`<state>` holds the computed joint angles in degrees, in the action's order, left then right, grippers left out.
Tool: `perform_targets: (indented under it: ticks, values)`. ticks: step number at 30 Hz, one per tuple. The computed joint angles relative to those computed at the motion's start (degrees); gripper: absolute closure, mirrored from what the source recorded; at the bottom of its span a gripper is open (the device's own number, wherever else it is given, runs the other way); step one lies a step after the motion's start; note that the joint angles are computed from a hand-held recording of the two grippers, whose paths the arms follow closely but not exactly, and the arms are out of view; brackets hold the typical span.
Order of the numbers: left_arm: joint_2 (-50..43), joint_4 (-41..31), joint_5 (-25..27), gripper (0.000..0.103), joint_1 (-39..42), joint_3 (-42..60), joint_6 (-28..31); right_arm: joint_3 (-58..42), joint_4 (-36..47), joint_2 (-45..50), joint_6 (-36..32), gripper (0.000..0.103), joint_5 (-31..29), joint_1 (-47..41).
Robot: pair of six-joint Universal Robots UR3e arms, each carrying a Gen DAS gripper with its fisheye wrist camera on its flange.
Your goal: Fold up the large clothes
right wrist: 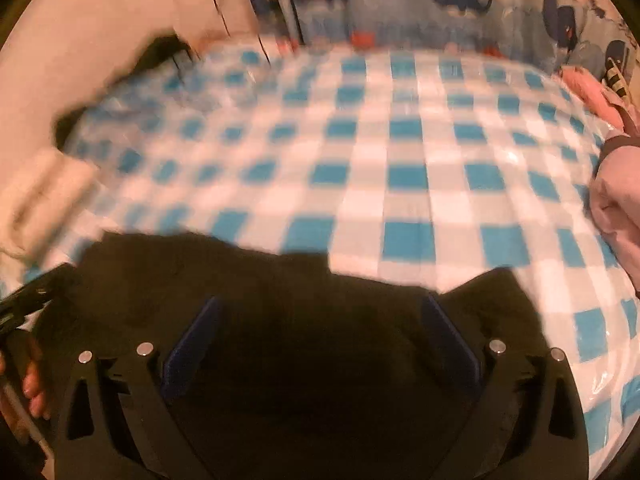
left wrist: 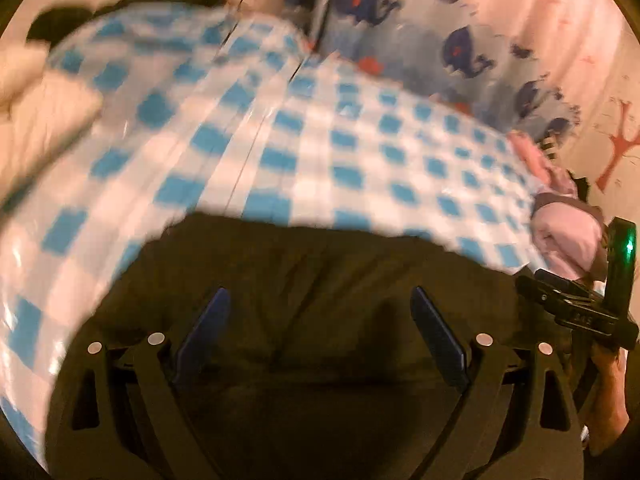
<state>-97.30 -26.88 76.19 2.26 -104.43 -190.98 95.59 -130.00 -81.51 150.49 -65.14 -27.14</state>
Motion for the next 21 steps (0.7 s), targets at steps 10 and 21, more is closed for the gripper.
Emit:
perform_targets:
  ticks: [10,21]
  values:
    - [2.6,2.6,-4.6,0.015,3.5,-6.7,-1.1,-0.6,2.2,4.0,-1.2,0.007,-2.2,1.3]
    - [8.9,8.7,-9.3,0.015,13.4,-18.9,1.4,11.2,-1.9,0.3,-3.2,0.007,9.2,-20.5]
